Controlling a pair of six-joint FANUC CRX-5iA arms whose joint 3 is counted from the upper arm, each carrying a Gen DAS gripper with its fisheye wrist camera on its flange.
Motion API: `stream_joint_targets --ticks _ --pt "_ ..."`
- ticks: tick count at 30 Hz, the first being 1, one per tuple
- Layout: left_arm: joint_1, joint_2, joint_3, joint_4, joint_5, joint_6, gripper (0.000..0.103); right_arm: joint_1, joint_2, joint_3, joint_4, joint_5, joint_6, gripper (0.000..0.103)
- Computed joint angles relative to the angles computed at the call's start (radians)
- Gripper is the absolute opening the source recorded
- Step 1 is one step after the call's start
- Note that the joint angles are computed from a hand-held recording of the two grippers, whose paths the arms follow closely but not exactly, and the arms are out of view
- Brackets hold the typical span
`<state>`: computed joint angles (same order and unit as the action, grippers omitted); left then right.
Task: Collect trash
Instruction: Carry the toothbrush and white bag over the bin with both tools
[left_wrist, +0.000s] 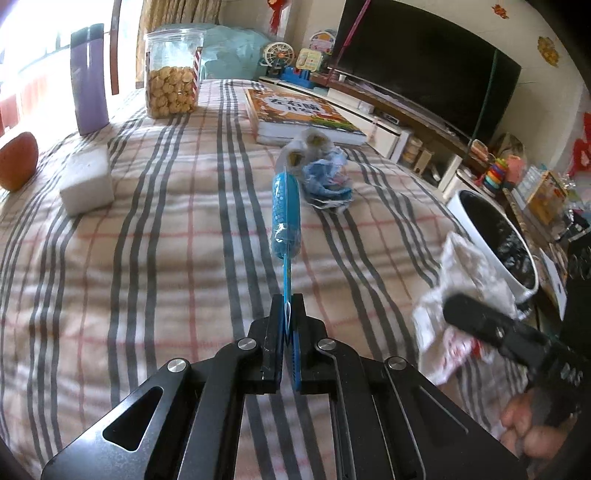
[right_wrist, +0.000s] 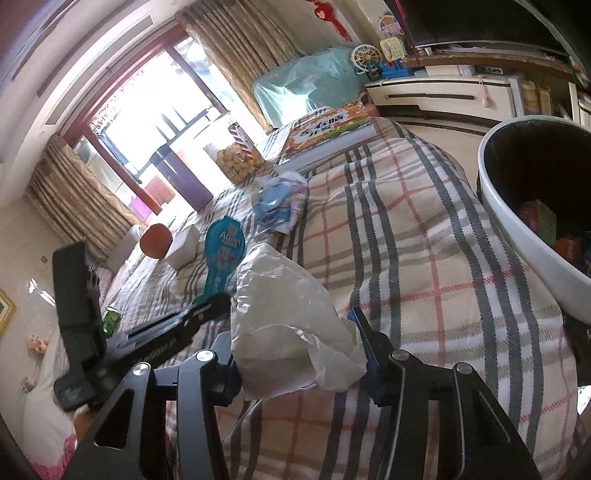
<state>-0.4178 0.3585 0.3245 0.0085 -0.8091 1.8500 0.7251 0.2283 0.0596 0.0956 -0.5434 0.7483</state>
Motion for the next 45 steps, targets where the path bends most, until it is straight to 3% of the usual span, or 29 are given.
stream_joint_targets --ticks 15,45 --pt "-0.047 -0.026 -0.044 0.086 0.034 -0.094 0.003 0.014 -0.067 -0.098 0.124 0.043 -0.134 0.051" --pt "-0.142 0.099 0.144 0.148 -0.012 -0.203 0.003 -0.049 -0.247 -0.345 0.440 0.091 -0.473 0.051"
